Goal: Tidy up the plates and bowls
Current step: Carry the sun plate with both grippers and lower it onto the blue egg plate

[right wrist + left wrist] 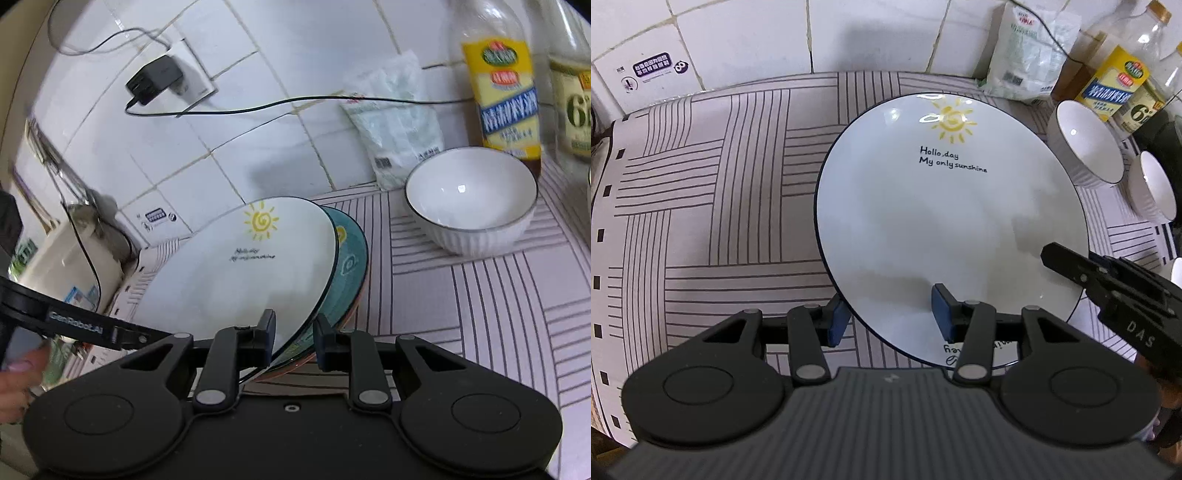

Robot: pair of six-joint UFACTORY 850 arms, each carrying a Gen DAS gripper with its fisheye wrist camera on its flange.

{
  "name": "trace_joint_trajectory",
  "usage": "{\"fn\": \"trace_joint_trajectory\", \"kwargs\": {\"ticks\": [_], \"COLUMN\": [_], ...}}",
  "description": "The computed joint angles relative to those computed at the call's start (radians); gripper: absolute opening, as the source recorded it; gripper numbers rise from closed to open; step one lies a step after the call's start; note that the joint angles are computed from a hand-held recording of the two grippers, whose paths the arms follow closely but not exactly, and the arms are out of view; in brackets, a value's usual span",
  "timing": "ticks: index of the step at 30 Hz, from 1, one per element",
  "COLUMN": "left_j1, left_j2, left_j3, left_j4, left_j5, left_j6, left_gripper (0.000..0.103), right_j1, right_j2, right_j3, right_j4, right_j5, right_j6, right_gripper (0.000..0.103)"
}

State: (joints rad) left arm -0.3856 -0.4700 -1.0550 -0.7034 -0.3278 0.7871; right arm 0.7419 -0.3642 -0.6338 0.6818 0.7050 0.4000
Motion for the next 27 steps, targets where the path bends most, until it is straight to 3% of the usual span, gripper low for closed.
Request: {"fn": "trace_joint_trajectory", "kwargs": {"ticks": [9, 16, 22, 27], "left_j1": [-0.024, -0.043, -0.048, -0.050], "left_j2": [-0.030, -0.051, -0.053, -0.054], "left_j3": [-0.039, -0.064, -0.070, -0.063], "left_j4": [0.138, 0.254, 0.283, 0.286], "left_j5": [-0.002, -0.004, -0.005, 0.024], "left_j6": [-0.150, -0.288, -0.306, -0.315], "left_gripper": [0.046, 0.046, 0.046, 0.046], "right_j1": [0.008, 0.016, 0.034, 0.063], "right_j2": [-0.017, -0.036, -0.067, -0.108], "right_j3": [-0.043, -0.129, -0.202, -0.258], "right_j4": [0.135, 0.445, 0.729, 0.883], "right_j5": [-0.069, -0.159, -0.145, -0.069], "right_j6": [-0.150, -0.496, -0.839, -1.057], "right_gripper": [0.027, 0.029, 0.031, 0.033]}}
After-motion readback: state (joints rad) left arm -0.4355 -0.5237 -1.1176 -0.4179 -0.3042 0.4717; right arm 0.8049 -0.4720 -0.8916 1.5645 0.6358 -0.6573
